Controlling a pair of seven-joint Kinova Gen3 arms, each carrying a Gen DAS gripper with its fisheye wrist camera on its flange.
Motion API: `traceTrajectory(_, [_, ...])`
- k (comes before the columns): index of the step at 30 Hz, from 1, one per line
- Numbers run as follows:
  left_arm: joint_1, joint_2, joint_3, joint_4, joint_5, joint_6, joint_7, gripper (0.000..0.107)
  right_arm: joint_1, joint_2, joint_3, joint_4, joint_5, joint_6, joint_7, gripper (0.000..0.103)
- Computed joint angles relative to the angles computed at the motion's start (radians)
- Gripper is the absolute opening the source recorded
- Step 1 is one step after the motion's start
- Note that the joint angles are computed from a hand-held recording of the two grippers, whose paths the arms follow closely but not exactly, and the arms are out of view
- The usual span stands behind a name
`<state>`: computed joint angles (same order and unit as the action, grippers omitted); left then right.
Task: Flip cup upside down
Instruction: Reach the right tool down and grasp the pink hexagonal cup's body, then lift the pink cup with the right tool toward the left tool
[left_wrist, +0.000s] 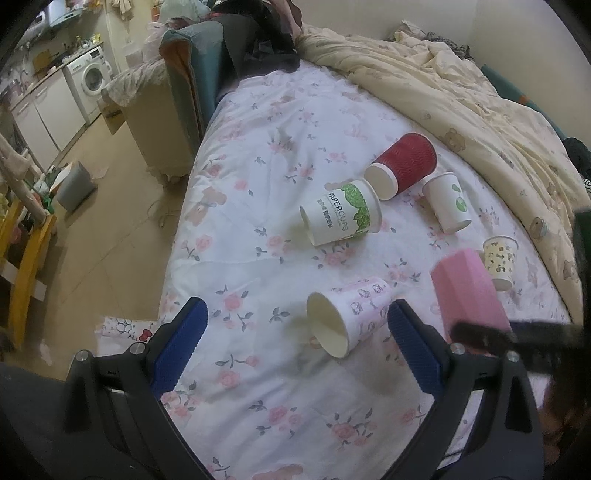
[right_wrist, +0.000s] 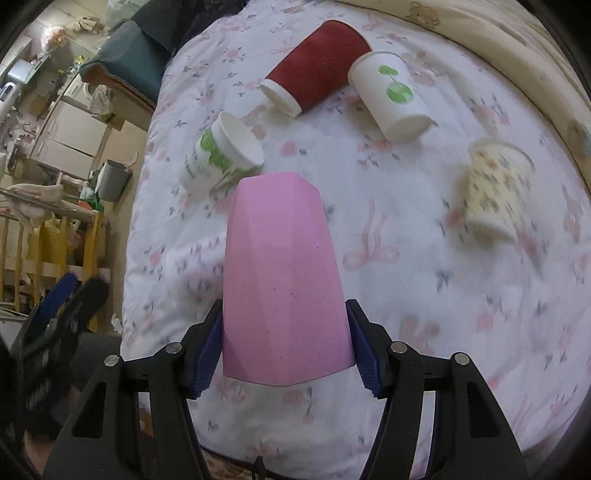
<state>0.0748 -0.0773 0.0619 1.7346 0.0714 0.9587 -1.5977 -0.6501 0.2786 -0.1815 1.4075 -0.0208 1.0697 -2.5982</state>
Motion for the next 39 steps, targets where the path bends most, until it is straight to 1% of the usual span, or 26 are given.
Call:
traceTrajectory(5, [0.003,-0.021,0.003,0.018,-0.011,-0.011,0.002,0.097,-0.042,-0.051,-0.019,0.097,0.011,-0.061,-0.094,0.065])
traceTrajectory(7, [0.004,-0.027,0.005,0.024,-0.015,-0.016,0.003,0.097,-0.067,-0.062,-0.028,0.119,0.031,-0.065,-0.132,0.065])
traceTrajectory(10, [0.005,-0.039,0.004,0.034,-0.018,-0.024,-0.001,0.097,-0.094,-0.066,-0.041,0.159,0.042,-0.105,-0.193,0.065])
traceTrajectory(12, [0.004,-0.046,0.005,0.041,-0.027,-0.029,0.000,0.097,-0.112,-0.051,-0.047,0.166,0.053,-0.115,-0.218,0.065])
traceTrajectory(15, [0.000,-0.051,0.001,0.046,-0.028,-0.025,-0.001,0.097,-0.130,-0.022,-0.053,0.175,0.058,-0.131,-0.224,0.065])
traceTrajectory(19, [-0.008,-0.046,-0.011,0.044,-0.013,-0.009,-0.010,0.097,-0.132,-0.002,-0.051,0.191,0.037,-0.153,-0.214,0.065])
traceTrajectory(26, [-0.016,-0.034,-0.017,0.032,0.016,0.016,-0.023,0.097,-0.143,-0.013,-0.038,0.213,0.060,-0.181,-0.236,0.065])
traceTrajectory(29, [-0.016,-0.039,-0.017,0.034,0.023,0.012,-0.035,0.097,-0.145,-0.022,-0.040,0.225,0.068,-0.199,-0.241,0.067])
traceTrajectory(30, [-0.016,-0.040,-0.018,0.034,0.028,0.013,-0.040,0.097,-0.150,-0.020,-0.039,0.214,0.080,-0.184,-0.245,0.068])
traceTrajectory(32, [-0.018,-0.040,-0.024,0.032,0.045,0.017,-0.054,0.097,-0.154,-0.026,-0.038,0.214,0.093,-0.184,-0.251,0.081])
traceTrajectory(34, [-0.019,-0.040,-0.032,0.030,0.070,0.025,-0.078,0.097,-0.158,-0.038,-0.036,0.219,0.109,-0.188,-0.265,0.089])
traceTrajectory(35, [-0.020,-0.041,-0.032,0.030,0.076,0.026,-0.085,0.097,-0.157,-0.045,-0.037,0.218,0.116,-0.186,-0.262,0.092])
traceTrajectory(39, [-0.023,-0.046,-0.028,0.031,0.077,0.023,-0.092,0.097,-0.156,-0.065,-0.041,0.215,0.132,-0.182,-0.278,0.092])
